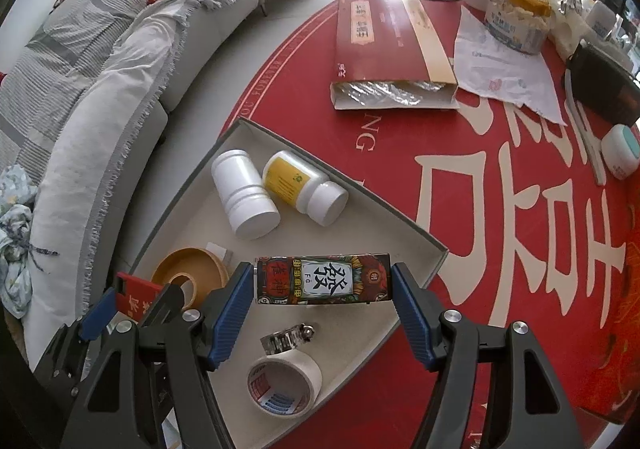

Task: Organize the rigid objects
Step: 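Carry both card boxes over the grey tray and open both tools, then grasp the white block with left tool while right tool grasps the hose clamp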

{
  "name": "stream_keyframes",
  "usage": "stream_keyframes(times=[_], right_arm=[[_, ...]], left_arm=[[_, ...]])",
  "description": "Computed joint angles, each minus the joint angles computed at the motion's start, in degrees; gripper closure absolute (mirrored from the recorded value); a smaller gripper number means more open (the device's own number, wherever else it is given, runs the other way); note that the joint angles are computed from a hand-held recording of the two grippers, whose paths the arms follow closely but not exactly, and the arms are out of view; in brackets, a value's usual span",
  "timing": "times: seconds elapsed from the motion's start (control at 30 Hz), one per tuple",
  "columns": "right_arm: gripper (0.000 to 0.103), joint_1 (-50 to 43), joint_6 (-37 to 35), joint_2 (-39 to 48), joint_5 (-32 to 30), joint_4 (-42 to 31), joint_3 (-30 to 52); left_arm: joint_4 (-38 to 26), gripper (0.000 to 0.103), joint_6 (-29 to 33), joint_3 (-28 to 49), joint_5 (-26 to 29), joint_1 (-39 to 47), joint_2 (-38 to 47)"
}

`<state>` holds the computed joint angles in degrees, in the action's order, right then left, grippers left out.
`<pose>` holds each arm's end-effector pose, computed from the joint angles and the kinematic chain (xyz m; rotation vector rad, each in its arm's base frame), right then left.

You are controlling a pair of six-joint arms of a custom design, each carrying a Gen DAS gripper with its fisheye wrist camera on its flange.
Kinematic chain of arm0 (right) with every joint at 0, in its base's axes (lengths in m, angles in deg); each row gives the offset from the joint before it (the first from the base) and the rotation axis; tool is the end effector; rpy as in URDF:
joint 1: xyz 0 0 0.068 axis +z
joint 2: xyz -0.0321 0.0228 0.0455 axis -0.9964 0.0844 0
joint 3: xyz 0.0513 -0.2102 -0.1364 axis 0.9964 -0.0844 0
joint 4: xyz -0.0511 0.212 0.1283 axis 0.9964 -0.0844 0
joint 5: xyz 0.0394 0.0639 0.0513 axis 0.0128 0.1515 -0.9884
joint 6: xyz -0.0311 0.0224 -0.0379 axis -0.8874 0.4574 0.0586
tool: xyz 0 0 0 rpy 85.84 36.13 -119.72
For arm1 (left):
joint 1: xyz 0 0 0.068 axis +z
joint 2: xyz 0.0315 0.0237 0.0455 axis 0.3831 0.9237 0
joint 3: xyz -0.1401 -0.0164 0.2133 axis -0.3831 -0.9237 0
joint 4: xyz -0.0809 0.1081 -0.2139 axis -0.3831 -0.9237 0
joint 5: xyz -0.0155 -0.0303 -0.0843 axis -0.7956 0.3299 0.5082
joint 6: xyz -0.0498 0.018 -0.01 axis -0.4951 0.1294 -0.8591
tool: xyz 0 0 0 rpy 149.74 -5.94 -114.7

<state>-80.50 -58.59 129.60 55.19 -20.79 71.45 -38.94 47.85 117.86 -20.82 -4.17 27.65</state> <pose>0.2992 0.0319 0.1480 -0.0853 2.7927 0.3303 0.2392 -0.1087 0.1432 -0.3192 2.6634 0.0761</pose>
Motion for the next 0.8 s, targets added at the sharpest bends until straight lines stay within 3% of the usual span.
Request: stream_keyframes(times=[0.17,0.23,0.27,0.5,0.57,0.63,0.8], right_arm=[[0.032,0.1,-0.4,2.9,-2.1,0.5,0.7],[0.012,-0.3,-1.1,3.5,-3.3,-0.3,1.0],[0.009,-0.6,-1.2,3.1,-3.4,-0.1,0.6],[0.009,-5.6,-3.2,-3.4,-5.7,-1.4,-4.7],[0.009,-7.5,-3.9,-5.4,-6.2,-2.4,-6.8],[0.009,-9.6,-5.6,-7.8,-6.8,-4.2,-9.0],[0.009,-16.9,-11.7,-15.4,-7.9,-9.1,-15.2]], left_arm=[[1.9,0.019,0.9,-1.4,0.6,0.2,-0.4],[1.9,0.017,1.1,-2.3,1.5,0.7,-1.5],[1.9,0.016,1.2,-2.7,1.9,0.9,-1.9],[0.1,0.011,0.1,-8.1,3.2,-0.8,-10.3],[-1.8,0.010,-0.8,-8.6,2.9,-2.9,-11.8],[-3.5,0.000,-1.7,-9.2,2.9,-5.1,-13.2],[-6.6,0.000,-6.2,-10.5,0.9,-13.9,-17.3]])
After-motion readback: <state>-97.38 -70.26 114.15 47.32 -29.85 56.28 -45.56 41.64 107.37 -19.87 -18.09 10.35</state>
